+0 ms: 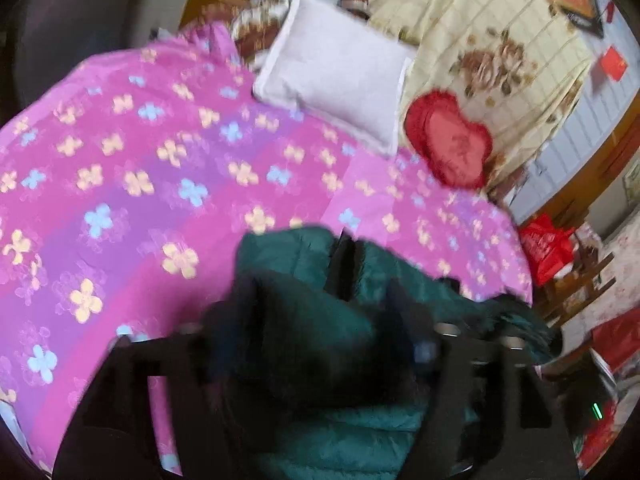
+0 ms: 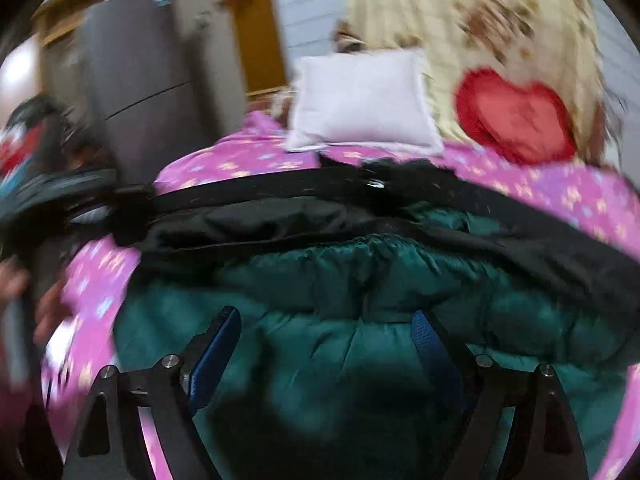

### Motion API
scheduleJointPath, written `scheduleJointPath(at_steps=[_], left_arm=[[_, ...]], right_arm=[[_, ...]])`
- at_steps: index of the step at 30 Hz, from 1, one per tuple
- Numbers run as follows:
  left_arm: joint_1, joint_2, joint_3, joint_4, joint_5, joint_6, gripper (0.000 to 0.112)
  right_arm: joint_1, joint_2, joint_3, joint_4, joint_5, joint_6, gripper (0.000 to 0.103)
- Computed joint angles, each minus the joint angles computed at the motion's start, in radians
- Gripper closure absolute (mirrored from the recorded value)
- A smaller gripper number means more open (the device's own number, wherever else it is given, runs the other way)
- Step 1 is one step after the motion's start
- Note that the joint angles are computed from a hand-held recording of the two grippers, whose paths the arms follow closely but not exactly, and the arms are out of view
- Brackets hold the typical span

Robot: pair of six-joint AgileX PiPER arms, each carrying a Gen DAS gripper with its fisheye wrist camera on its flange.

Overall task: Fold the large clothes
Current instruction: 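Fold the lifted jacket over onto itself and release both grippers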

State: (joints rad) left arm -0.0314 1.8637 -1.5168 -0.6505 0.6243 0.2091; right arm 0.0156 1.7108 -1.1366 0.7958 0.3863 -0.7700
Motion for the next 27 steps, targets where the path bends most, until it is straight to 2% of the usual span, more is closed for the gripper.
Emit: scheduleJointPath(at_steps=[2,4,6,9,11,14,16,18,20,23,25,27], left_arm=[[0.001,-0.061,0.064,-0.004,-0.067,0.005,0.034],[-0.010,-0.084,0.089,0.040,-0.103,-0.025,0.033],[-0.041,-0.080,0.091,0.133,-0.119,-0.080,0.033],[-0.095,-0.032,0.071,0.315,-0.139,-0.214,0.033],[-0.120,0.032,0.020,0.426,-0.102,-0.295,0.033],[-0.132,0.096,-0.008,0.523,-0.087,-0.374,0.033],[-0.130,0.116,-0.012,0.524,-0.085,-0.377,0.033],[-0.133,0.122,-0.012,0.539,-0.088,-0.390,0.033],[-0.143,0.125,-0.013,0.583,-0.099,-0.427,0.033],[-0.154,0.144,-0.039,0.625,-0.081,-0.459,0.033],[-0.154,0.161,-0.060,0.630,-0.069,-0.466,0.033],[-0.156,0.177,-0.080,0.640,-0.056,-0.474,0.033]], right_arm=[[-0.010,0.085,-0.087,-0.035,-0.013,0.099,0.018],[-0.026,0.182,-0.202,-0.119,0.034,0.249,0.018],[-0.032,0.270,-0.299,-0.208,0.082,0.371,0.018],[-0.011,0.321,-0.349,-0.330,0.071,0.469,0.018],[-0.005,0.313,-0.350,-0.361,0.081,0.490,0.018],[-0.044,0.263,-0.321,-0.250,0.118,0.391,0.018],[-0.070,0.190,-0.257,-0.162,0.112,0.294,0.018],[-0.103,0.115,-0.191,-0.158,0.086,0.246,0.018],[-0.146,0.062,-0.145,-0.183,0.067,0.233,0.018],[-0.214,0.029,-0.112,-0.319,0.014,0.315,0.018],[-0.267,0.065,-0.142,-0.424,0.015,0.422,0.018],[-0.307,0.124,-0.197,-0.436,0.049,0.453,0.018]])
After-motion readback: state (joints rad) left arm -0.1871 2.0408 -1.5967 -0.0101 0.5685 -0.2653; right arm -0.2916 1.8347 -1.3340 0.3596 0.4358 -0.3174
